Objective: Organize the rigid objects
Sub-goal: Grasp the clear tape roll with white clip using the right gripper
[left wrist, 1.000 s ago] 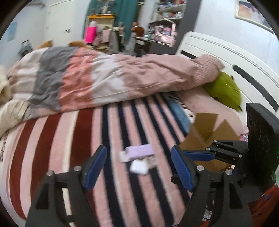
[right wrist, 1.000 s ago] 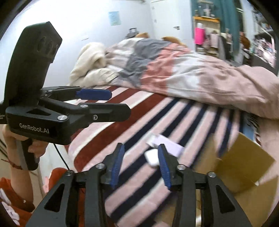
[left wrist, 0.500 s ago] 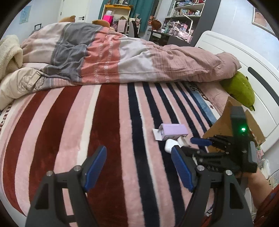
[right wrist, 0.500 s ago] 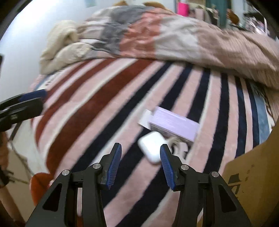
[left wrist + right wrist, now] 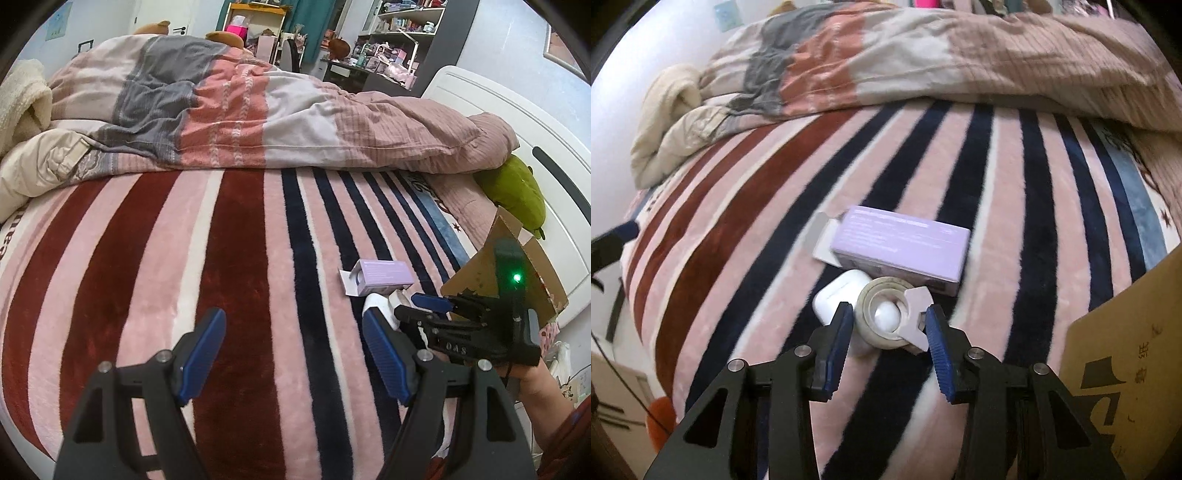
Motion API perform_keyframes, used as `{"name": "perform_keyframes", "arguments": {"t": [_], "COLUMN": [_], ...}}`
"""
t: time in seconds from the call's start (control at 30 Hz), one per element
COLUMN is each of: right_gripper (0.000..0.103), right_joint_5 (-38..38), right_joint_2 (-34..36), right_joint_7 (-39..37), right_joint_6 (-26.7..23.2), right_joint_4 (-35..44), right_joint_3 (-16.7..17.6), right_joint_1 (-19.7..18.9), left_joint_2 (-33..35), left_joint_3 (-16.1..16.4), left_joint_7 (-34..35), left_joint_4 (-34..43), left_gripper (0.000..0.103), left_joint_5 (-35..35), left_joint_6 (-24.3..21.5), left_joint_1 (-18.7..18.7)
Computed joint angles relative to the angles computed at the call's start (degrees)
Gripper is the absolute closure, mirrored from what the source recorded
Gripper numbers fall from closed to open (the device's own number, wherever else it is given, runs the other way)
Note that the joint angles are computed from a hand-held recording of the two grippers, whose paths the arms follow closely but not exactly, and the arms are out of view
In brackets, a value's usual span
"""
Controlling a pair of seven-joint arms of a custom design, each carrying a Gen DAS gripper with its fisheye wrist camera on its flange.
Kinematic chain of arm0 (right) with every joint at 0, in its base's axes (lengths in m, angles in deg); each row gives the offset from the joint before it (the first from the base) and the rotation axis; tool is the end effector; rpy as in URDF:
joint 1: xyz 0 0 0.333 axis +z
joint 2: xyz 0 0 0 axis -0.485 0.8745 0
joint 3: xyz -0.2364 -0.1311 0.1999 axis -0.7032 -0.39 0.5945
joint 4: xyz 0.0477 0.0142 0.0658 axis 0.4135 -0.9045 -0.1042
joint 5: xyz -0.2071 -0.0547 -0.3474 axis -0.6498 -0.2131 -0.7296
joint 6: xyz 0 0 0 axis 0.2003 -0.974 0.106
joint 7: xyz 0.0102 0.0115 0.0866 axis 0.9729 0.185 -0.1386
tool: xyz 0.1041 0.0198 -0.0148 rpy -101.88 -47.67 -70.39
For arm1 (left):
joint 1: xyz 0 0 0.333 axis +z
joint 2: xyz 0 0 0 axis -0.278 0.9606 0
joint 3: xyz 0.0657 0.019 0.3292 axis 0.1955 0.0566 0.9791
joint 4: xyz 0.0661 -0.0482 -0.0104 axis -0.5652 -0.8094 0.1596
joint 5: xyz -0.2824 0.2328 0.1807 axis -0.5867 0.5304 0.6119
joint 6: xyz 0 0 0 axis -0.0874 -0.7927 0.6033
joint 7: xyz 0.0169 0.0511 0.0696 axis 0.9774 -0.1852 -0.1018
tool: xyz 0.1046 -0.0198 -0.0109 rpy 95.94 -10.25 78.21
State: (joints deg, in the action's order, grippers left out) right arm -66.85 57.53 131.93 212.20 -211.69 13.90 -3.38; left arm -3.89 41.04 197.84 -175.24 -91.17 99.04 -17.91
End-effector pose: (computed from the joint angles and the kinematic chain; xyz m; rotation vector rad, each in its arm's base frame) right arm 0.4718 0.3299 0.3887 -1.5488 2.0598 -0.4742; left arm 0.6073 -0.1275 0.4247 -1.2329 2.6092 -1.1284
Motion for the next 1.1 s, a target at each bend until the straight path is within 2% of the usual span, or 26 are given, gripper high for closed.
{"name": "perform_keyframes", "arguments": {"t": [0.2,0.3,0.37,0.43,0.5,0.63,0.73,0.83,1.0,1.07,1.1], "right_gripper": [0.067,0.067,0.066,0.065,0.064,0.064,0.068,0.068,0.068,0.068,0.068], "right_joint_5": [-7.0,-1.6,0.4,-5.5,-6.9,-10.5,-15.2,-18.0,-26.7,-28.6,-29.5], "right_joint_2": [0.6,3.7,5.1,5.4,5.6,6.5,6.1,4.4,-0.9,-3.4,-4.8], "right_joint_7": [1.1,-7.1,-8.7,-4.1,-3.3,1.5,4.9,5.4,10.7,11.0,11.1], "right_joint_6": [6.7,12.4,12.1,8.7,7.5,9.2,7.6,7.6,9.1,9.0,8.5], "right_joint_4": [1.3,2.0,2.5,3.6,4.0,4.1,4.5,4.2,3.6,3.1,2.6], "right_joint_3": [0.2,1.1,0.5,-1.7,-1.7,-2.8,-3.0,-2.2,-0.6,0.6,1.2], "right_joint_1": [0.9,0.9,2.4,5.6,6.2,6.7,7.7,7.2,5.6,4.6,4.1], "left_joint_2": [-1.7,-2.9,-3.6,-3.9,-4.1,-4.6,-5.3,-6.1,-7.1,-7.4,-7.6], "left_joint_3": [0.1,0.3,0.5,0.8,1.0,1.2,1.4,1.6,2.0,1.9,1.8], "left_joint_7": [0.1,0.2,-0.2,-0.8,-1.5,-2.5,-2.4,-1.6,0.4,0.2,0.1], "left_joint_4": [-1.6,-2.9,-3.9,-4.4,-4.8,-5.5,-5.9,-5.8,-4.5,-3.8,-3.2], "left_gripper": [0.029,0.029,0.029,0.029,0.029,0.029,0.029,0.029,0.030,0.038,0.047], "left_joint_5": [-0.1,-0.2,0.3,1.2,2.2,3.4,3.3,2.2,-0.7,-1.2,-1.2], "left_joint_6": [0.4,0.4,0.8,0.7,0.5,0.2,-0.2,-2.3,-10.7,-13.3,-14.9], "left_joint_1": [-0.4,-0.7,-1.0,-1.2,-1.4,-1.5,-1.6,-1.6,-1.6,-2.0,-2.3]}}
